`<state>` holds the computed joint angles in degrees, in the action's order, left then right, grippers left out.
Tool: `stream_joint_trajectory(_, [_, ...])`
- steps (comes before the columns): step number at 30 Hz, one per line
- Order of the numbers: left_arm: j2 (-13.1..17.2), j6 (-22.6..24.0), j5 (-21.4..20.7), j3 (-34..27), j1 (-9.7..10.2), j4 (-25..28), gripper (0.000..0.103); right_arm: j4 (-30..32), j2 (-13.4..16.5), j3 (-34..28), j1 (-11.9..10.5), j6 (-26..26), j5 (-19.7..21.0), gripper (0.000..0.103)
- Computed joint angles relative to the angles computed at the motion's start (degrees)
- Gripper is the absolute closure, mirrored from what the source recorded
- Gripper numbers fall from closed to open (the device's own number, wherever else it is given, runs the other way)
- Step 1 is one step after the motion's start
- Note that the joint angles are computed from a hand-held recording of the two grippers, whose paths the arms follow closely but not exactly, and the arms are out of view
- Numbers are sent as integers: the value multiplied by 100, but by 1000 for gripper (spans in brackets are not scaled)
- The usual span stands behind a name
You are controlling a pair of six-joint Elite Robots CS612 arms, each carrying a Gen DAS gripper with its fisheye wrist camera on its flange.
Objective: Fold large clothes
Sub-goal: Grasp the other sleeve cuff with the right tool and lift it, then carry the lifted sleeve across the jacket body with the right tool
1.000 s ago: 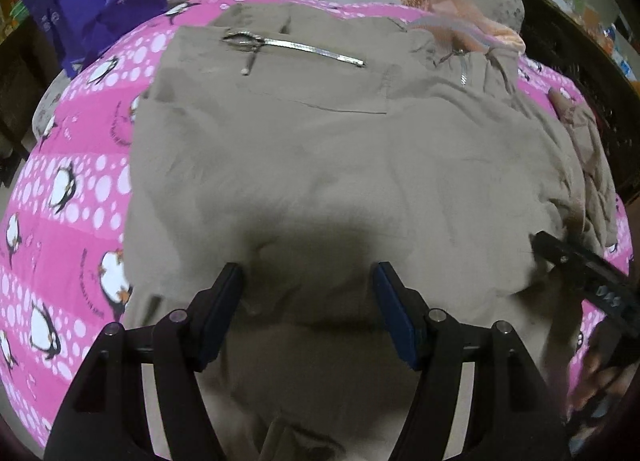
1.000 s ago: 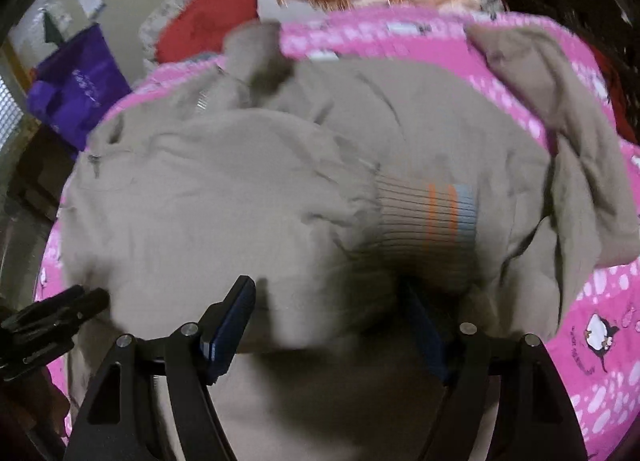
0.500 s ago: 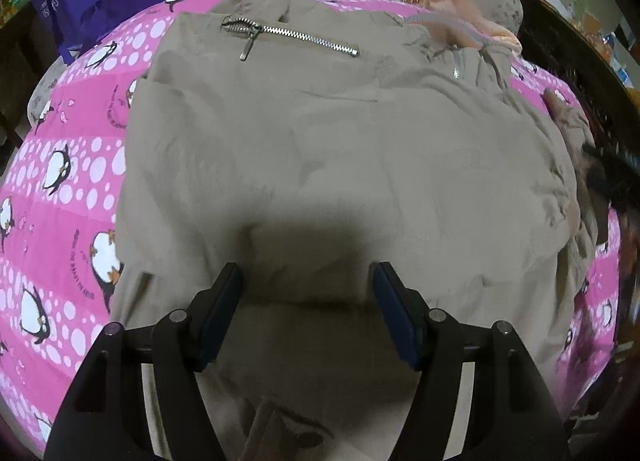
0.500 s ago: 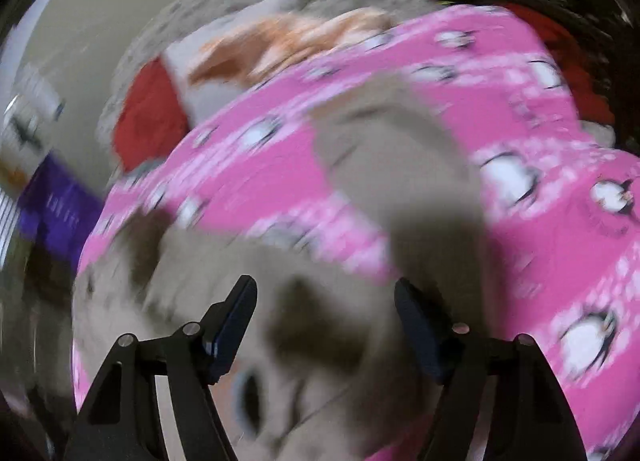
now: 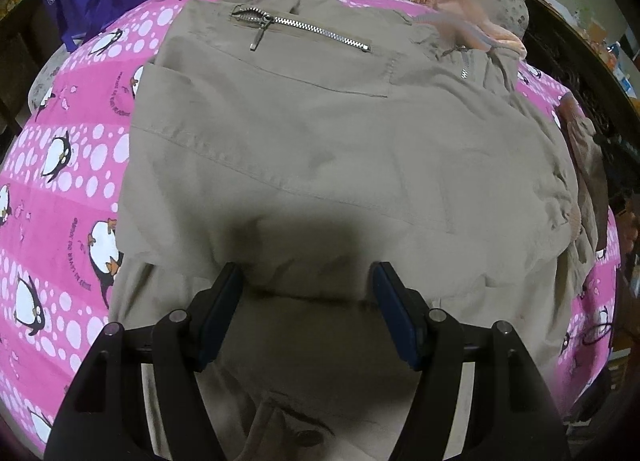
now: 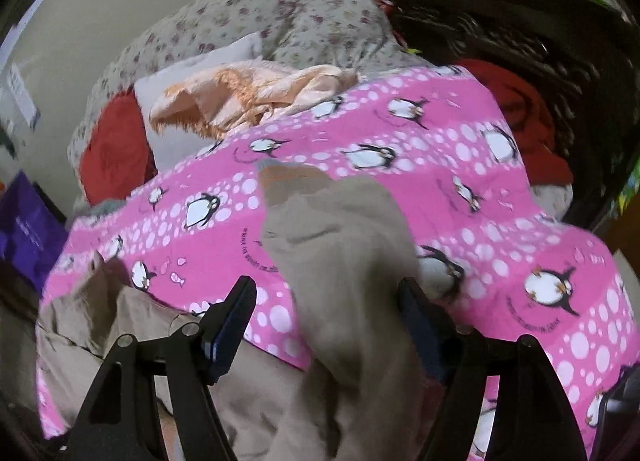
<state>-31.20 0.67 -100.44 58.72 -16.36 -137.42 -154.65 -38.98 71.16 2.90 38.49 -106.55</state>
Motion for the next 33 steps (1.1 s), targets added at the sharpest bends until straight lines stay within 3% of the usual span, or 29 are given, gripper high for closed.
stream_joint_trajectory(3, [-1, 21, 53, -5, 7, 41, 36, 181, 216, -406, 109, -358, -387, 26])
stream_joint_trajectory(5, [-1, -20, 65, -11, 25, 78, 36, 1192, 463, -934, 202, -430, -1094, 26])
stream_joint_trajectory(7, [-11, -108, 63, -5, 35, 109, 36, 1949, 669, -1283, 165, -371, -1161, 31])
stream_joint_trajectory(8, [-17, -132, 51, -1, 42, 125, 36, 2072, 692, -1305, 139, -307, -1126, 39])
stream_joint_trajectory(10, [-29, -153, 37, 16, 62, 138, 36, 1842, 586, -1063, 62, -221, -944, 94])
stream_joint_trajectory(13, [-35, -143, 94, 41, 88, 78, 36, 353, 96, -164, -148, -74, 223, 99])
stream_joint_trajectory(16, [-9, -223, 56, -8, 118, 107, 36, -621, -344, 414, -207, -395, 812, 99])
stream_joint_trajectory(19, [-28, -413, -55, 4, 151, 52, 36, -1348, -647, 713, -186, -749, 1415, 99])
stream_joint_trajectory(22, [-109, -451, -164, 125, 191, -123, 36, -1846, -742, 738, -217, -974, 2701, 99])
stream_joint_trajectory(25, [-161, -454, -146, 167, 230, -254, 36, -1595, -711, 434, -119, -1626, 3758, 99])
stream_joint_trajectory(29, [-165, -690, -172, 134, 353, -424, 36, -490, -416, -408, 144, -2979, 4864, 99])
stream_joint_trajectory(31, [-123, -827, -161, 63, 405, -456, 36, 237, -166, -948, 277, -3515, 5102, 99])
stream_joint_trajectory(33, [-70, -998, -144, -11, 463, -499, 36, 1161, 225, -1698, 430, -3873, 5040, 99])
